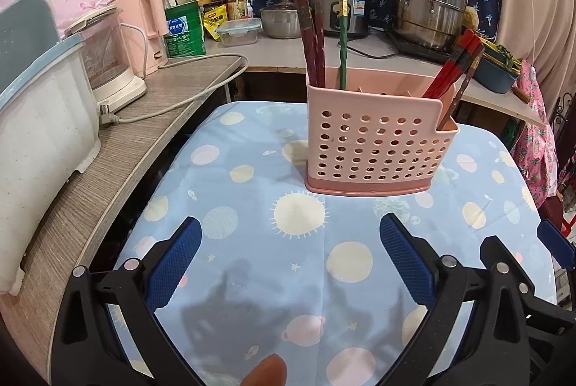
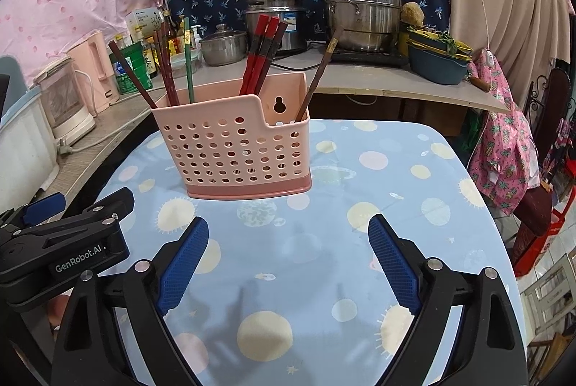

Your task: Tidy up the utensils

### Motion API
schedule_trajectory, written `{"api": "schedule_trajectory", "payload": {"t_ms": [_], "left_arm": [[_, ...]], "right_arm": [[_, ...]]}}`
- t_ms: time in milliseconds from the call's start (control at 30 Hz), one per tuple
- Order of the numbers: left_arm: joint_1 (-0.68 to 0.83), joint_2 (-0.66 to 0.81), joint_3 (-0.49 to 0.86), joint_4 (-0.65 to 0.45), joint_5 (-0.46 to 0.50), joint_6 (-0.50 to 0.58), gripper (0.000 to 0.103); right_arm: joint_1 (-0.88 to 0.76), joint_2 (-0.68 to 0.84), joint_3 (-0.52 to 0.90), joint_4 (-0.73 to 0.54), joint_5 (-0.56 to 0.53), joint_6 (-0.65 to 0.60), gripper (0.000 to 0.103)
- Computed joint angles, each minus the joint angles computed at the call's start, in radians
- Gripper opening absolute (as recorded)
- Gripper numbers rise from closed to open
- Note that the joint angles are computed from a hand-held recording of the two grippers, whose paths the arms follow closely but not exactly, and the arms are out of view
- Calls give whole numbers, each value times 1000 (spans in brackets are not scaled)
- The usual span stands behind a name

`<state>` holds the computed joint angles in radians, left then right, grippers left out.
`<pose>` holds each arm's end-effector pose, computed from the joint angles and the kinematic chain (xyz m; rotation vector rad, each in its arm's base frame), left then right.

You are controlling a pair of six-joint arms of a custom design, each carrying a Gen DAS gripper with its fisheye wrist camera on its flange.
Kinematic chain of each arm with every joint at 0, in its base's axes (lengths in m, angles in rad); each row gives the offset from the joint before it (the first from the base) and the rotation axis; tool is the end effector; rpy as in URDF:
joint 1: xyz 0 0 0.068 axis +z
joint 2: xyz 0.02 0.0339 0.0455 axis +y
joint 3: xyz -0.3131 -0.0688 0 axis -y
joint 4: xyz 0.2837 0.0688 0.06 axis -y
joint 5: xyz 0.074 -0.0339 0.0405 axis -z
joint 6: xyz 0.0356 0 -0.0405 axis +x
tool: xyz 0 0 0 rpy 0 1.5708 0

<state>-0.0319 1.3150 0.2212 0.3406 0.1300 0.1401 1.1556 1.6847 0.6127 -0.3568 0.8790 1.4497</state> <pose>0.2038 -0.0111 0.1172 0.2641 2.3030 -0.0963 0.1290 0.2247 0.1084 0.4052 2.2207 -0.1263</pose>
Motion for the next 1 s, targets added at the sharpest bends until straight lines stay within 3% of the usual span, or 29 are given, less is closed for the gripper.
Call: {"api": "schedule_trajectory", "payload": {"t_ms": [467, 1000], "left_arm": [[-9, 4, -4, 20, -9, 1, 95], [11, -191, -27, -127, 4, 12, 95]], "right_arm": [[-5, 6, -6, 22, -7, 3, 86], [71, -33, 17, -113, 26, 115, 86]]}}
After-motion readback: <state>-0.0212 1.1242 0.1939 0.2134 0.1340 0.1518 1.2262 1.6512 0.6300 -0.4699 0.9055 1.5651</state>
